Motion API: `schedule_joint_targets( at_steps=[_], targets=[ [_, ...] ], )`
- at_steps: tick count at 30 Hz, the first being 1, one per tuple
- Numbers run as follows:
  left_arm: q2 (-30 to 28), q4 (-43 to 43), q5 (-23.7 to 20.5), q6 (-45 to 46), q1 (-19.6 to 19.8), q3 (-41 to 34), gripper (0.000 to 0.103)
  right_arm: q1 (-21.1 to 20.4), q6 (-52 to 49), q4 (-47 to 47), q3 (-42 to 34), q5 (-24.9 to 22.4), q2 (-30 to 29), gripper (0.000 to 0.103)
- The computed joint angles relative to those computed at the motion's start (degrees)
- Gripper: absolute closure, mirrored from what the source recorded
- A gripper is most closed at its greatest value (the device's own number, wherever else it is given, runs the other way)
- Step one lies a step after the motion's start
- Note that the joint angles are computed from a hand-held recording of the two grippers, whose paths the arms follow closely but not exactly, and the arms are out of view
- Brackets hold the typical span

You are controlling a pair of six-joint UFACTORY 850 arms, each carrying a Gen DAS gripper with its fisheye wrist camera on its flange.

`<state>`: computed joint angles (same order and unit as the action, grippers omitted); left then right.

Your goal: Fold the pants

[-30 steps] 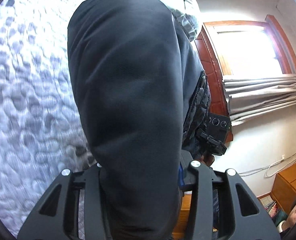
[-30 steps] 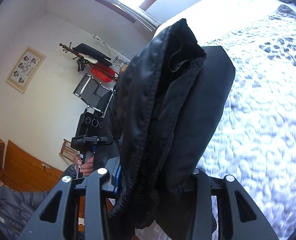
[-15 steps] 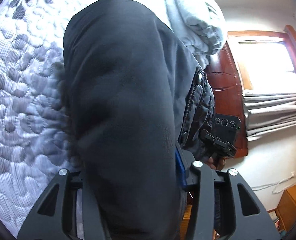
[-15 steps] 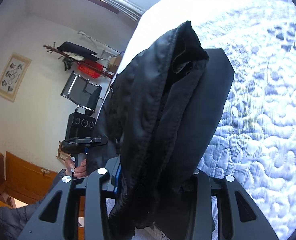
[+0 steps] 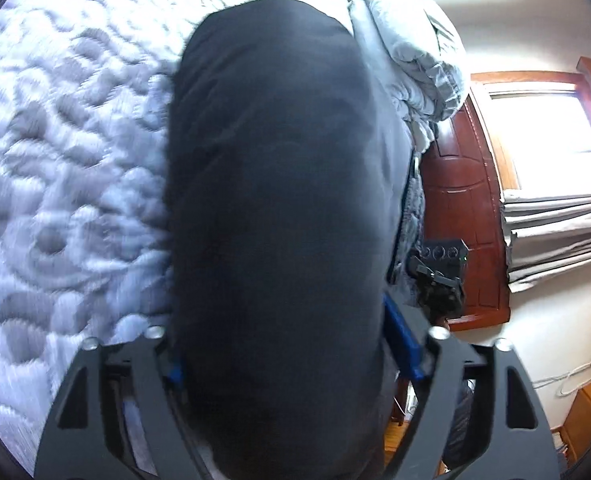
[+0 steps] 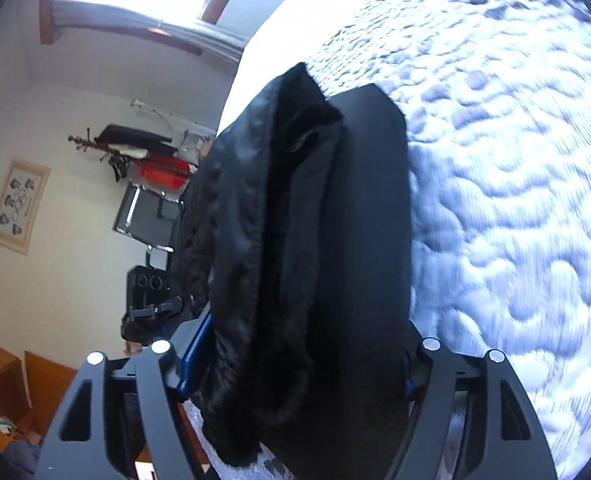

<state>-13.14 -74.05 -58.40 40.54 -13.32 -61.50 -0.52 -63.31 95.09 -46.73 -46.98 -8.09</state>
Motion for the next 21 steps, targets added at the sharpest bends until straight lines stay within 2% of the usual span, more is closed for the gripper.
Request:
schedule_joint_targets(
  at_steps=[7,12,13,14,17,21],
  targets=[
    [2.50,-1.42,0.31,3.18,2.08,3.57,0.024,-2.93,-4.63,4.05,5.23,-3.16,3.01,0.030],
    [4.56,-1.07,0.95,3.25,3.30,5.74,0.023,-5.10,-4.49,4.20,8.35,-3.74,5.87,0.030],
    [4.94,-0.99,1.02,3.33,3.56,6.19,0.020,-5.56,-4.19,3.77,8.92,-3.89,6.47,0.030],
    [5.59,-0.31,1.65,2.78,3.69,6.58,0.017,-5.92,-4.03,3.48,9.67,-3.72,7.30,0.030],
    [7.48,0.67,2.76,2.24,4.13,7.79,0.015,-6.26,-2.85,2.05,11.20,-2.31,9.88,0.029],
    [12.01,5.46,7.08,-2.76,4.34,9.86,0.013,-6.12,1.34,-2.11,14.37,2.36,15.70,0.029]
  ],
)
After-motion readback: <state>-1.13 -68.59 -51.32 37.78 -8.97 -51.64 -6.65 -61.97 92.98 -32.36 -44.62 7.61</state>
